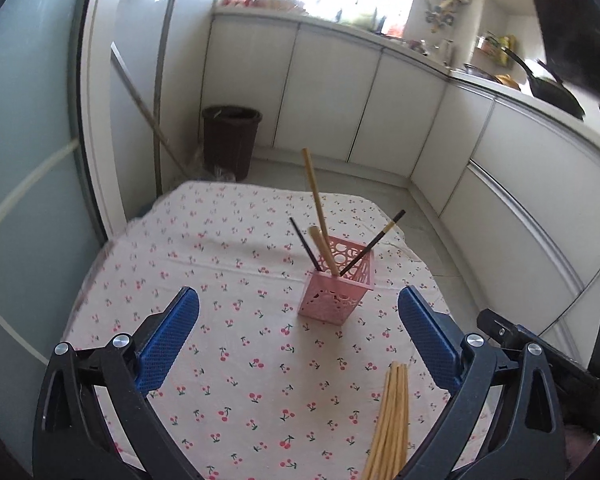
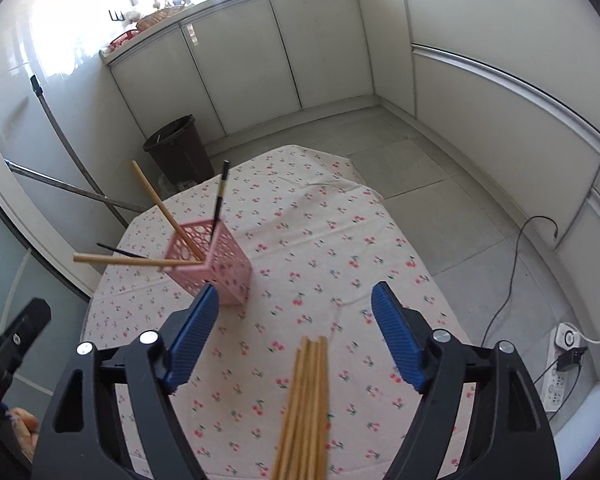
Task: Organize utensils
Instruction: 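Move the open right tool back toward the chopstick bundle, then lower both open tools down to the wooden chopstick bundle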
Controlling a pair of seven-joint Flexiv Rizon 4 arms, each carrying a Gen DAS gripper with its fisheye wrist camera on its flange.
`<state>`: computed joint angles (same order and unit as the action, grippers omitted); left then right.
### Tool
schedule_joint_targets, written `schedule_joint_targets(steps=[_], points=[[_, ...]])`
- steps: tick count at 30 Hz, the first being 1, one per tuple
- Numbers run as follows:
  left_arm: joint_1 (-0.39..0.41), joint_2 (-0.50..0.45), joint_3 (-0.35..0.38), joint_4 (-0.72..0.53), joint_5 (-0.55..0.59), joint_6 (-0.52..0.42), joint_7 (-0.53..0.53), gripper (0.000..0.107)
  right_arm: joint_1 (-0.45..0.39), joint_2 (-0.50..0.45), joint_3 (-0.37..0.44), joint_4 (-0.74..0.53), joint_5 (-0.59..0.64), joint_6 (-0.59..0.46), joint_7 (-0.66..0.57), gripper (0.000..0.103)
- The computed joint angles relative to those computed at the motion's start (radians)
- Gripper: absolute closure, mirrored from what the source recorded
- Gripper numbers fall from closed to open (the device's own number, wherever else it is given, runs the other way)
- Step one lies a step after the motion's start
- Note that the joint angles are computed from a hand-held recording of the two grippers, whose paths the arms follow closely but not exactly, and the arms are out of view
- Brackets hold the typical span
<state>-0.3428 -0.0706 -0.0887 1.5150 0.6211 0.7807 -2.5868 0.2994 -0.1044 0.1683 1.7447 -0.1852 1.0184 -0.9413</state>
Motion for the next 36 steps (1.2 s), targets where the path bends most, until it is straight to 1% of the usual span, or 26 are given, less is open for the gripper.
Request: schedule_joint_targets(steps=[2,3,4,6,8,9,11,12,13,14,15,16,18,19,20,21,22,23,25,27,30,32,34,36], points=[[-0.017,-0.015,-0.013,-0.02,0.041,-0.033,0.004,0.011,-0.011,0.028,-0.003,0.049,-0.011,0.027,0.003,0.021],[-0.02,-0.021,-0.014,-0.02,0.037,-0.031,0.012,0.011,-0.017,0.041,-0.004,0.072,-0.017,0.043,0.006,0.017],[-0.02,-0.03,-0.014,-0.014,0.016,-0.011,0.035,0.011,-0.023,0.054,-0.006,0.094,-0.028,0.055,0.013,0.015],[-0.023,-0.048,-0.015,-0.01,-0.039,-0.001,0.086,0.011,-0.033,0.074,-0.007,0.117,-0.032,0.064,0.02,0.014],[-0.022,-0.071,-0.015,-0.004,-0.117,0.013,0.152,0.011,-0.049,0.103,-0.009,0.15,-0.015,0.095,0.027,0.011],[-0.026,-0.081,-0.014,-0.005,-0.139,0.019,0.171,0.011,-0.057,0.115,-0.01,0.164,-0.006,0.112,0.034,0.008],[-0.038,-0.11,-0.014,-0.027,-0.173,0.006,0.219,0.011,-0.071,0.14,-0.015,0.184,0.05,0.128,0.025,0.007],[-0.045,-0.124,-0.013,-0.043,-0.184,-0.011,0.243,0.011,-0.08,0.142,-0.007,0.169,0.12,0.114,-0.022,0.007],[-0.054,-0.147,-0.013,-0.069,-0.196,-0.046,0.269,0.011,-0.061,0.146,-0.026,0.14,0.256,0.073,-0.106,0.007],[-0.06,-0.167,-0.013,-0.086,-0.218,-0.066,0.296,0.011,-0.059,0.146,-0.035,0.112,0.359,0.029,-0.163,0.007],[-0.064,-0.186,-0.014,-0.1,-0.246,-0.082,0.322,0.011,-0.063,0.143,-0.043,0.088,0.432,-0.011,-0.191,0.007],[-0.067,-0.21,-0.017,-0.116,-0.283,-0.098,0.348,0.011,-0.068,0.139,-0.046,0.075,0.469,-0.032,-0.199,0.007],[-0.08,-0.248,-0.011,-0.152,-0.323,-0.143,0.386,0.011,-0.087,0.128,-0.059,0.045,0.55,-0.099,-0.196,0.007],[-0.085,-0.272,-0.013,-0.176,-0.344,-0.172,0.425,0.011,-0.098,0.123,-0.065,0.034,0.588,-0.127,-0.189,0.007],[-0.09,-0.296,-0.013,-0.203,-0.36,-0.203,0.462,0.011,-0.112,0.115,-0.075,0.017,0.65,-0.165,-0.181,0.007],[-0.098,-0.311,-0.007,-0.222,-0.368,-0.223,0.48,0.011,-0.128,0.107,-0.083,0.003,0.718,-0.198,-0.182,0.007],[-0.104,-0.335,-0.005,-0.251,-0.382,-0.252,0.502,0.011,-0.149,0.095,-0.097,-0.022,0.824,-0.251,-0.196,0.007],[-0.105,-0.353,-0.002,-0.269,-0.4,-0.269,0.52,0.011,-0.167,0.087,-0.101,-0.035,0.891,-0.288,-0.208,0.007],[-0.098,-0.392,0.0,-0.297,-0.455,-0.299,0.554,0.011,-0.207,0.061,-0.111,-0.066,1.055,-0.385,-0.239,0.007],[-0.104,-0.423,0.016,-0.333,-0.473,-0.349,0.554,0.011,-0.232,0.041,-0.105,-0.084,1.118,-0.448,-0.245,0.007],[-0.1,-0.459,0.029,-0.368,-0.507,-0.387,0.545,0.011,-0.254,0.024,-0.089,-0.096,1.154,-0.491,-0.243,0.007],[-0.104,-0.482,0.039,-0.406,-0.51,-0.431,0.544,0.011,-0.255,0.024,-0.079,-0.099,1.136,-0.481,-0.231,0.007],[-0.102,-0.513,0.046,-0.463,-0.526,-0.512,0.528,0.011,-0.257,0.022,-0.074,-0.104,1.119,-0.478,-0.229,0.007],[-0.078,-0.525,0.039,-0.462,-0.58,-0.521,0.51,0.011,-0.255,0.018,-0.07,-0.115,1.089,-0.501,-0.231,0.007]])
